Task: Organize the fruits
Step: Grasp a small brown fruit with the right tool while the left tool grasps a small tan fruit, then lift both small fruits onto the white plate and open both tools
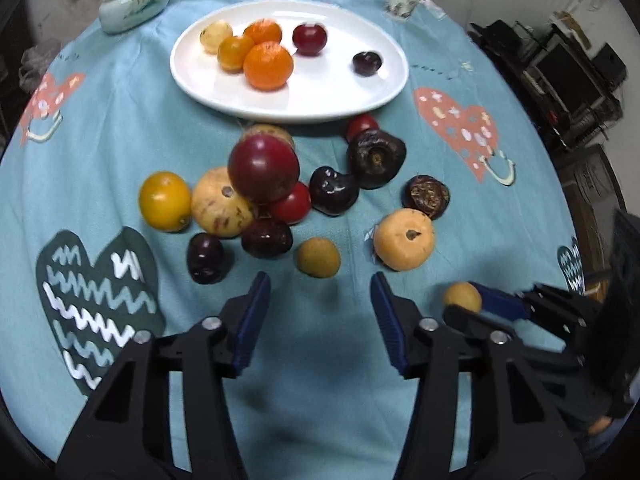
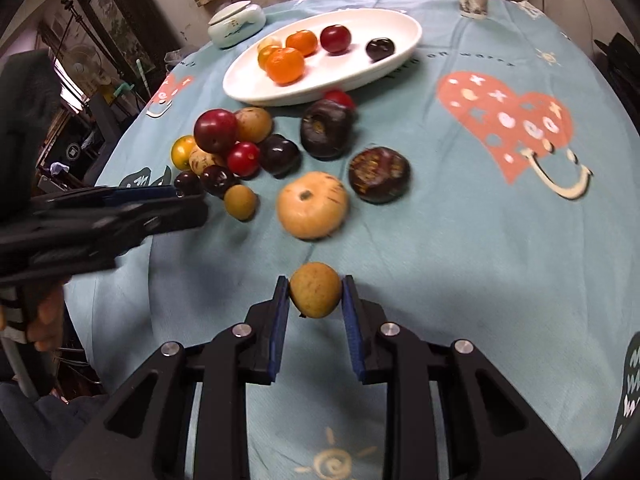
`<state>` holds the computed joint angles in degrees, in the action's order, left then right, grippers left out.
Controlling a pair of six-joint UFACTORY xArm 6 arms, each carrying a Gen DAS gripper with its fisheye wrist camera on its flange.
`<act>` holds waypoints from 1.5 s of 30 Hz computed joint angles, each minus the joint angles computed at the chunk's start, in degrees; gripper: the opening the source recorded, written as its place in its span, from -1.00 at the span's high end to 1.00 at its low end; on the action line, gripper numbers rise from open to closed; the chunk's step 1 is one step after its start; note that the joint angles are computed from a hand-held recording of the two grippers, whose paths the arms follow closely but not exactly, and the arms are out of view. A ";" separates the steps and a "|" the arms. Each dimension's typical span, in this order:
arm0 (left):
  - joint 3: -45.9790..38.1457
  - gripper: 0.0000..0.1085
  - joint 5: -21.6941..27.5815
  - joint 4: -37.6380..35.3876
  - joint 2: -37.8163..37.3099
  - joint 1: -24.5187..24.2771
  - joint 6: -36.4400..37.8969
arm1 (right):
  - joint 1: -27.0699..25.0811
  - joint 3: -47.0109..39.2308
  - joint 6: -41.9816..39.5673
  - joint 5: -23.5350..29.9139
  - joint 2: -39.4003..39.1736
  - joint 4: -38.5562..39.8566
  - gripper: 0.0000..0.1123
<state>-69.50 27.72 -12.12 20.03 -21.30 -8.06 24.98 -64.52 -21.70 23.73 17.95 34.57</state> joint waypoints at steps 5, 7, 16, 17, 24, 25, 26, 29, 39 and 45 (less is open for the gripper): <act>-5.76 0.27 2.45 7.54 5.44 -0.57 -11.26 | -1.44 0.21 -6.08 1.95 -0.80 4.19 0.53; -7.60 0.27 3.11 7.02 7.00 -0.84 -11.42 | -1.93 0.01 -7.69 2.72 -0.89 4.74 0.53; -3.12 0.51 -0.85 4.93 3.50 -0.65 -9.28 | -3.41 -1.53 -12.53 4.63 -0.65 7.18 0.53; -1.77 0.51 -1.77 2.83 2.23 -0.63 -6.77 | -3.33 -1.70 -13.03 4.73 -0.75 7.68 0.53; 4.70 0.51 -5.19 9.23 -5.39 -0.31 -5.68 | -1.00 -2.63 -15.42 4.36 -1.64 10.23 0.52; 4.71 0.51 -5.26 12.11 -5.90 -0.18 -7.29 | -0.66 -3.03 -15.47 4.24 -1.56 10.29 0.52; 4.57 0.51 -5.46 13.95 -6.44 0.03 -8.07 | -0.25 -3.53 -15.51 3.99 -1.44 10.43 0.52; 4.16 0.51 -6.24 16.00 -7.40 1.05 -7.89 | 0.70 -5.95 -16.00 3.68 -0.88 11.43 0.52; 0.81 0.50 -7.65 18.10 -7.41 2.74 -5.54 | 1.69 -10.64 -13.20 2.23 0.23 9.74 0.52; -2.09 0.50 -7.15 13.19 -5.04 3.00 -0.66 | 1.90 -12.28 -10.18 2.56 1.67 7.05 0.52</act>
